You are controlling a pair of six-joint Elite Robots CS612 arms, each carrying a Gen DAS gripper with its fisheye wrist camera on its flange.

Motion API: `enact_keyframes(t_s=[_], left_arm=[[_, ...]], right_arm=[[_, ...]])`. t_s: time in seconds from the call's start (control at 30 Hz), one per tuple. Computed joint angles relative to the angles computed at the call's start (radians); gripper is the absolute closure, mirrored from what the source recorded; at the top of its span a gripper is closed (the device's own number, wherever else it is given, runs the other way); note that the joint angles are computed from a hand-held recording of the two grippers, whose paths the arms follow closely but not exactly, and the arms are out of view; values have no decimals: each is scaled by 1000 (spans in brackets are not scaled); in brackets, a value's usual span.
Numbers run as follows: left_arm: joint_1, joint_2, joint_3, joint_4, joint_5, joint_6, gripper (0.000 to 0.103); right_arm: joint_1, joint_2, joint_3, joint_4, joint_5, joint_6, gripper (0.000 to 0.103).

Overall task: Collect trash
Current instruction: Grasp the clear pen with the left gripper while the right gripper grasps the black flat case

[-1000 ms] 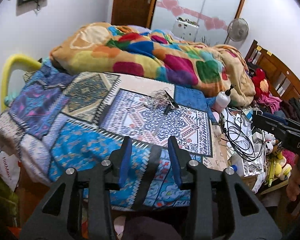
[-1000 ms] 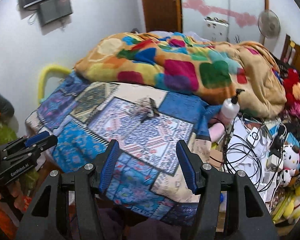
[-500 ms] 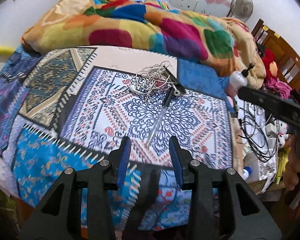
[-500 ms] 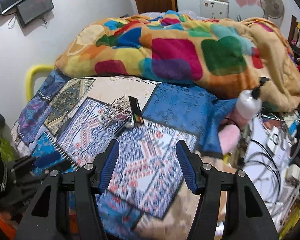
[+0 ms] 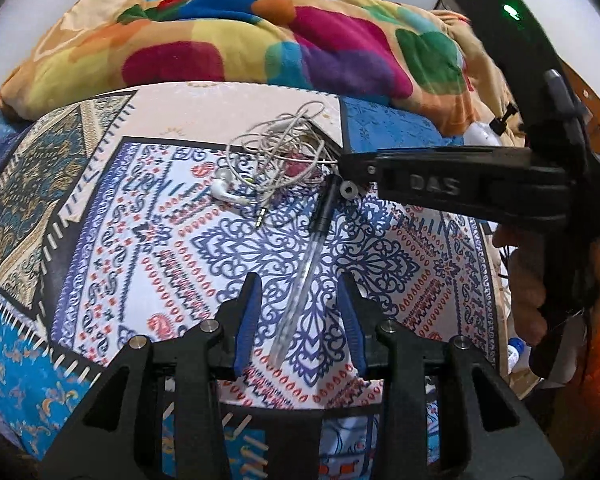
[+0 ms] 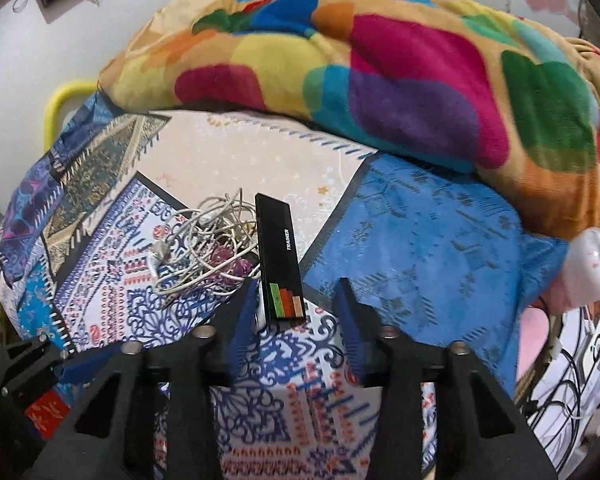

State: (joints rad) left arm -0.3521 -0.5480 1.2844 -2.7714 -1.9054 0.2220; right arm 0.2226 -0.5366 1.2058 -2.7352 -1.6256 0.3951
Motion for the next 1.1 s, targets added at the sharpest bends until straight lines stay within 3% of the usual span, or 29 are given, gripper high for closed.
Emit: enact_keyframes(t_s=[0.1,0.17,0.33,0.77,1.1], left_arm=[[-7,2,6,-8,1,27,92],[-12,0,20,-38,19,32,95],[-7,-16,42,-11,-15,8,96],[12,-89,154,27,26,-16,96],[9,-88,132,83,31,-12,95]], right_arm=[[-1,-1,10,-23,-4,3,81],[-2,-8,28,-47,-2,10,87],[-5,-34,69,-55,4,26,97],[4,-132,260,-71,74,124,99],[19,-155,298,-61,99,106,99]])
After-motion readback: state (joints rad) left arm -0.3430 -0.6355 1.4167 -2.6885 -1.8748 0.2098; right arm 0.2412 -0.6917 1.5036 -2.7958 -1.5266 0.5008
